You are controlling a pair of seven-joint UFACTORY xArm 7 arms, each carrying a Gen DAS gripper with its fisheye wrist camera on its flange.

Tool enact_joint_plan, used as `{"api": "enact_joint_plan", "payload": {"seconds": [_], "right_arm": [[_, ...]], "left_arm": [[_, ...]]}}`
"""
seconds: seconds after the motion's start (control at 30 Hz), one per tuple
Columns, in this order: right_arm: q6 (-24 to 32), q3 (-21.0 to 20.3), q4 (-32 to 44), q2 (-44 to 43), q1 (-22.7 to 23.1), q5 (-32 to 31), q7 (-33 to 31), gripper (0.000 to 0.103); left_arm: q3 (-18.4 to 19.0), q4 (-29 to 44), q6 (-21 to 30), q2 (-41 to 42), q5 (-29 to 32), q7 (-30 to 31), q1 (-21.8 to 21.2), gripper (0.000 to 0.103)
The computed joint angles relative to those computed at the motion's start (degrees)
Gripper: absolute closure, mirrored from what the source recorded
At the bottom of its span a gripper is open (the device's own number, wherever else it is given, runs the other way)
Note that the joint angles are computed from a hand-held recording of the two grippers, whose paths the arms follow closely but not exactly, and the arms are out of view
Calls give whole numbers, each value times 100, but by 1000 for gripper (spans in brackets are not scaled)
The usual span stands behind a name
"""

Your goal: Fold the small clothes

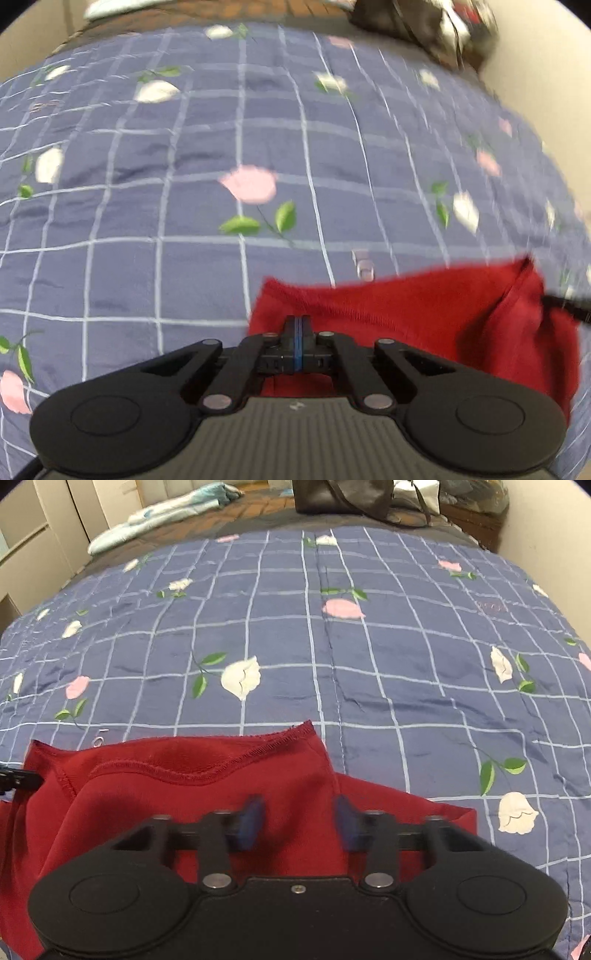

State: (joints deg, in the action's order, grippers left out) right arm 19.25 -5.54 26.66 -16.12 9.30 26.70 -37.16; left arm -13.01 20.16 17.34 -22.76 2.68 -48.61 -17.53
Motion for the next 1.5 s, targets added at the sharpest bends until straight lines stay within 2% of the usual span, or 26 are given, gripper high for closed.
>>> {"api": "enact_joint_plan", "payload": {"seconds": [0.03, 0.13, 0.2, 0.27, 0.37, 0.43, 0.5, 0.57, 0.63, 0.7, 0.73, 0.77, 0.8, 0.83, 0.87, 0.9, 0.97, 1.0, 1.03, 1.2, 1.27, 1.37, 1.47, 1.5], "right_arm": [[-6, 69, 23, 36, -64, -110, 122, 98], [16, 5, 83, 26, -42, -13, 174, 101], [71, -66, 103, -26, -60, 89, 165, 102], [51, -60, 104, -51, -148, 49, 252, 102], [61, -42, 108, -47, -270, -53, 438, 101], [115, -104, 111, -62, -216, 43, 394, 95], [128, -186, 76, -120, -99, 277, 245, 81], [90, -237, 22, -178, 3, 514, 145, 75], [104, -302, -7, -219, 100, 757, 28, 64], [80, -349, -30, -243, 184, 967, -110, 54], [75, -363, -28, -233, 220, 1052, -183, 46], [75, -377, -13, -202, 258, 1140, -263, 43], [77, -381, 16, -147, 290, 1224, -340, 39], [70, -346, 50, -64, 291, 1255, -372, 38], [59, -294, 74, 18, 272, 1260, -378, 38], [42, -237, 101, 106, 254, 1261, -378, 41], [-11, -84, 121, 224, 178, 1160, -269, 72], [-67, 113, 107, 252, 18, 821, 62, 94], [-127, 254, 75, 236, -105, 625, 286, 94], [-333, 30, -115, -113, 24, 536, 342, 95], [-295, -64, -89, -164, -27, 458, 470, 95], [-141, -184, 11, -113, -122, 414, 671, 95], [-39, -198, 53, -84, -154, 437, 748, 90], [-43, -158, 38, -93, -182, 388, 793, 87]], "left_arm": [[-56, -75, -14, -162, 76, -95, 97, 103], [-54, -268, -9, -548, 149, -263, 271, 103], [254, -452, -309, -679, -51, -34, 71, 103], [763, -543, -552, -677, -391, 490, -384, 103], [1139, -503, -613, -563, -762, 1208, -856, 95], [1198, -423, -535, -432, -953, 1530, -1045, 74], [991, -317, -462, -245, -1026, 1589, -960, 68], [812, -190, -386, 2, -1078, 1590, -833, 63], [587, 13, -166, 298, -1016, 1443, -609, 61], [658, 149, -121, 564, -1217, 1583, -672, 58], [639, 218, -102, 676, -1256, 1613, -649, 58], [642, 259, -118, 757, -1310, 1691, -648, 59], [617, 284, -116, 794, -1325, 1745, -630, 68], [491, 311, -65, 806, -1146, 1647, -497, 98], [325, 333, 47, 770, -958, 1508, -310, 100], [395, 273, -14, 685, -1010, 1476, -359, 103], [206, 83, -92, 336, -812, 1065, -141, 103], [109, -26, -83, 121, -676, 851, -17, 103], [57, -147, -59, -114, -601, 643, 78, 103], [-93, -612, 159, -1031, -349, -243, 519, 103], [65, -756, -18, -1169, -361, -343, 495, 103], [842, -986, -608, -1174, -835, 125, -256, 103], [866, -861, -595, -944, -864, 545, -545, 92], [894, -816, -593, -852, -943, 640, -666, 82]]}}
